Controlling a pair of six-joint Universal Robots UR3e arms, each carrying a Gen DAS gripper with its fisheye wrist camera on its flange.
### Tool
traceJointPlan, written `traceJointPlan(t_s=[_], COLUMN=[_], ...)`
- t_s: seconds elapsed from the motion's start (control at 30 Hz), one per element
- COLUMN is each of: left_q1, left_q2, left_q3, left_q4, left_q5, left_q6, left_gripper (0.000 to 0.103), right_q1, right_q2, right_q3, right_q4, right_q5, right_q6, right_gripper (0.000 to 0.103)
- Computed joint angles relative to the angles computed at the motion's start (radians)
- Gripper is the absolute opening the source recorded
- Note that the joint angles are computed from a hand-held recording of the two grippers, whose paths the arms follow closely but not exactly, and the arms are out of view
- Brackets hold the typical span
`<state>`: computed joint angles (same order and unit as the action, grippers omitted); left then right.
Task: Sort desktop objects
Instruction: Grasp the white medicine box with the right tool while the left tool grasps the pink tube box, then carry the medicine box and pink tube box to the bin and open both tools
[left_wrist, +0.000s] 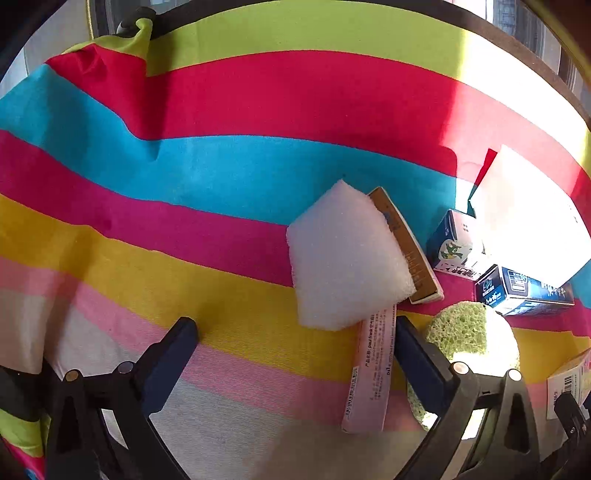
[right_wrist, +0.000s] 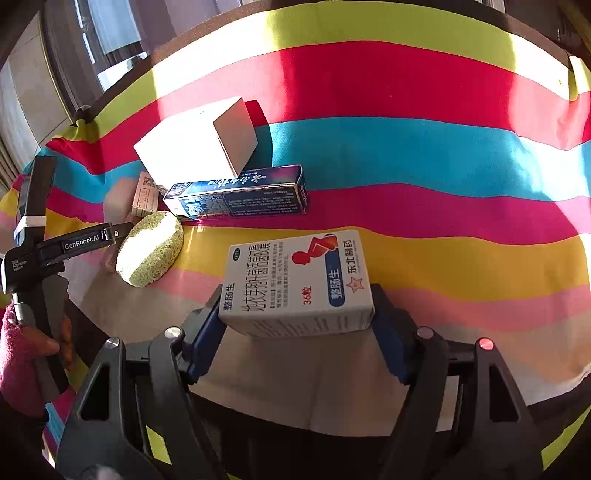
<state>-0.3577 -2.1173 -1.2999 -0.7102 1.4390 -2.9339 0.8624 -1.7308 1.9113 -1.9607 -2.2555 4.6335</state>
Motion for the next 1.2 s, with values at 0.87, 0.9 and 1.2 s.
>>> traceJointPlan(t_s=[0.87, 0.9, 1.2], left_q1=[0.556, 0.582, 0.697], left_q2=[0.837, 0.878, 1.067], left_q3=[-0.750, -0.764, -0.858], left_q4=[-0.403, -0.445, -0.610], left_q5=[-0.418, -0.422, -0.433], left_q6=[0.562, 0.588, 0.732], left_gripper=[0.016, 0.016, 0.016], right_q1=[-0.038, -0.017, 0.281], right_q2=[0.048, 0.069, 0.372], right_q3=[-0.049, -0.078, -0.473], right_q4=[0.040, 0.064, 0.238], right_q5=[0.007, 0.009, 0.046], right_q6=[-0.050, -0.033, 0.140], right_gripper=[0.072, 0.072, 0.072])
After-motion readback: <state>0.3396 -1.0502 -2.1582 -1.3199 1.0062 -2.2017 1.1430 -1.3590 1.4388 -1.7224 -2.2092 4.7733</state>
